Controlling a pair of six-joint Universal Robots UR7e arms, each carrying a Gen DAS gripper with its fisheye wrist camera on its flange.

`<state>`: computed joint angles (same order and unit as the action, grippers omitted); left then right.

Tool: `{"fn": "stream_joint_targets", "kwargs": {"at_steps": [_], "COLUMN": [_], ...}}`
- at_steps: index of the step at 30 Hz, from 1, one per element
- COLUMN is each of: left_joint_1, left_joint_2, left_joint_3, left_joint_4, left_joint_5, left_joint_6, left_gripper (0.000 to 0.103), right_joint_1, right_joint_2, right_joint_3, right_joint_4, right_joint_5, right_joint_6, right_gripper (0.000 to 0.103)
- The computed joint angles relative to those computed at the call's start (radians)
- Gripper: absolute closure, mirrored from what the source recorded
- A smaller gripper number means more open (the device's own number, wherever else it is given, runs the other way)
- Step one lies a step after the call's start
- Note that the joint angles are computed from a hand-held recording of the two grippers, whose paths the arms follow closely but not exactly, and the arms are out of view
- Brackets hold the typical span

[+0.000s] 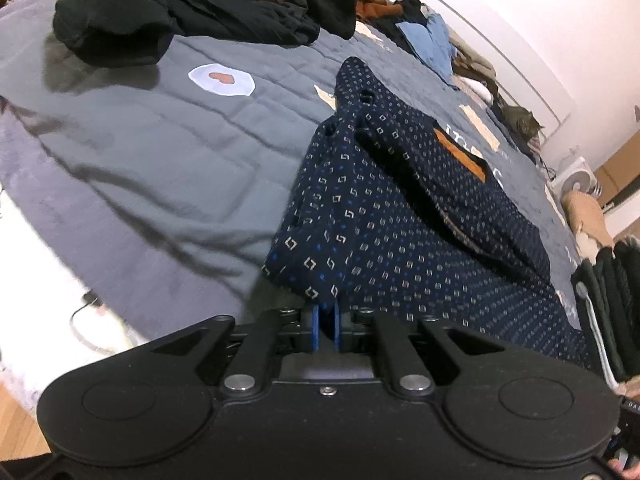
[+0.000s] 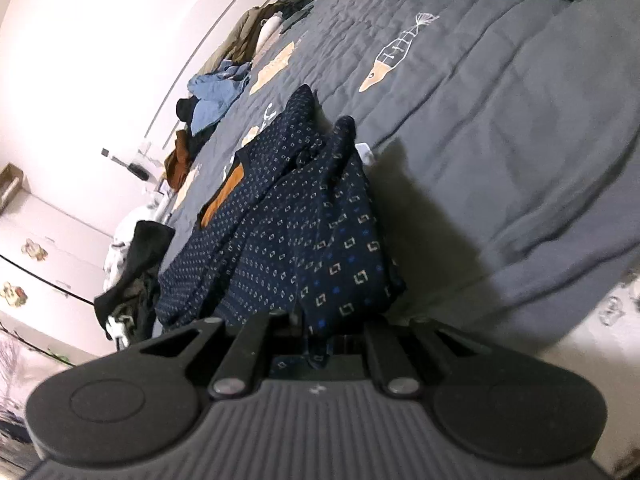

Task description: Fold clothes

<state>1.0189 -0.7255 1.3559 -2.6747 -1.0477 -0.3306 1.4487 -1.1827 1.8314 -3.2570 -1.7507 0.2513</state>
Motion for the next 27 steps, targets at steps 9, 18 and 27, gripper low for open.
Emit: {"fn": "stream_joint_targets", "kwargs": {"at_steps": [9, 18, 27], "left_joint_1": [-0.011, -0.019, -0.072], "left_joint_2": [-0.067, -0.075, -0.1], "left_joint_3": [0.101, 0.093, 0.153], "left_joint_4": [-0.059, 0.085, 0.101], "left_joint_5": [-0.036, -0.006, 0.086], "left_joint_6": [0.007, -0.001, 0.133], "left_gripper": [0.098, 0.096, 0.064], "right_joint_1": [0.008, 0.036, 0.098], "right_joint_2": [-0.062, -0.078, -0.085], "right_joint_3": [0.083, 0.058, 0.062], "right_joint_4": [-0.054, 0.096, 0.108], "right_joint_5": [0.036, -0.097, -0.257], "right_joint_6": [0.032, -0.03, -0.145], "right_gripper": [0.096, 0.093, 0.069]}}
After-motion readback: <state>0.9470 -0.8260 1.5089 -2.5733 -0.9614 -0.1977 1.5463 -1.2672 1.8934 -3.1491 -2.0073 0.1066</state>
